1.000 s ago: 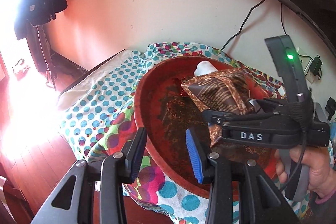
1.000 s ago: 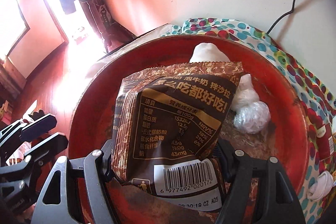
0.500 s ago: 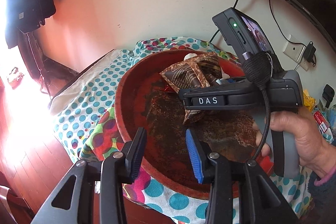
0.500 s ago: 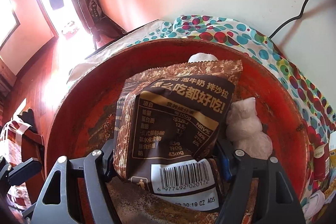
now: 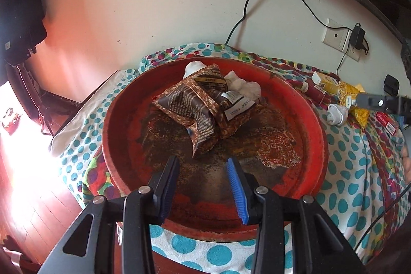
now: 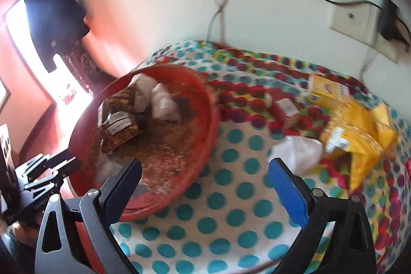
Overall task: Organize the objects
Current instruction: 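Move the right gripper to the yellow snack bag and grasp it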
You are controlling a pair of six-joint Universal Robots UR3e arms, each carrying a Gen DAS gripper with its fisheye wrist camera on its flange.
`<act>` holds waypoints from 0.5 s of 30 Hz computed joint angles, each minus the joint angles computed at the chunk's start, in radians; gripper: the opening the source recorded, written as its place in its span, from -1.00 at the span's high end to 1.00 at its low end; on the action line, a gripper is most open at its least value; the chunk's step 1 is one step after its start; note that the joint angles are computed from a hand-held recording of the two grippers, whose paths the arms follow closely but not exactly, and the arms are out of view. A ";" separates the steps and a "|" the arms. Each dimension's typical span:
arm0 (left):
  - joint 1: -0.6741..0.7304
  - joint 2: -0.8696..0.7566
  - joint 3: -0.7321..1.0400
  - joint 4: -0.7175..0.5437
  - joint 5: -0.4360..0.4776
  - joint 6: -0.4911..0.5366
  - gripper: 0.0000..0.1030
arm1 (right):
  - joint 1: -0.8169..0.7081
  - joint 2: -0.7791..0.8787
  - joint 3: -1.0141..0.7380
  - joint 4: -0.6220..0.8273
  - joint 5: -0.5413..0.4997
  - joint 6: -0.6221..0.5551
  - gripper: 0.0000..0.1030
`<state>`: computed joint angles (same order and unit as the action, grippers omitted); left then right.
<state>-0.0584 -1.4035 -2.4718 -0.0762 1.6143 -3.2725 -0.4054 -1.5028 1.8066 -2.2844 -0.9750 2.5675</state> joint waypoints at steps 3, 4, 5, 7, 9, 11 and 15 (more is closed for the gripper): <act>-0.008 -0.011 0.006 0.004 -0.025 -0.008 0.23 | -0.149 0.033 -0.092 0.152 0.070 0.050 -0.92; -0.014 -0.010 0.008 0.005 -0.030 -0.012 0.23 | -0.187 0.055 -0.127 0.201 0.094 0.076 -0.92; -0.019 -0.011 0.010 0.007 -0.031 -0.016 0.23 | -0.219 0.087 -0.169 0.254 0.115 0.106 -0.92; -0.032 -0.012 0.014 0.014 -0.030 -0.017 0.23 | -0.246 0.144 -0.221 0.287 0.137 0.177 -0.92; -0.044 -0.019 0.019 0.022 -0.036 -0.015 0.23 | -0.257 0.180 -0.233 0.279 0.171 0.251 -0.92; -0.060 -0.035 0.029 0.025 -0.033 -0.011 0.22 | -0.256 0.211 -0.218 0.197 0.183 0.372 -0.92; -0.099 -0.074 0.054 0.026 0.010 -0.009 0.22 | -0.225 0.322 -0.257 0.081 0.162 0.617 -0.92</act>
<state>-0.1570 -1.4775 -2.4176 -0.0505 1.6246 -3.2815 -0.6303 -1.1808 1.5495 -2.2035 -0.8132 3.1847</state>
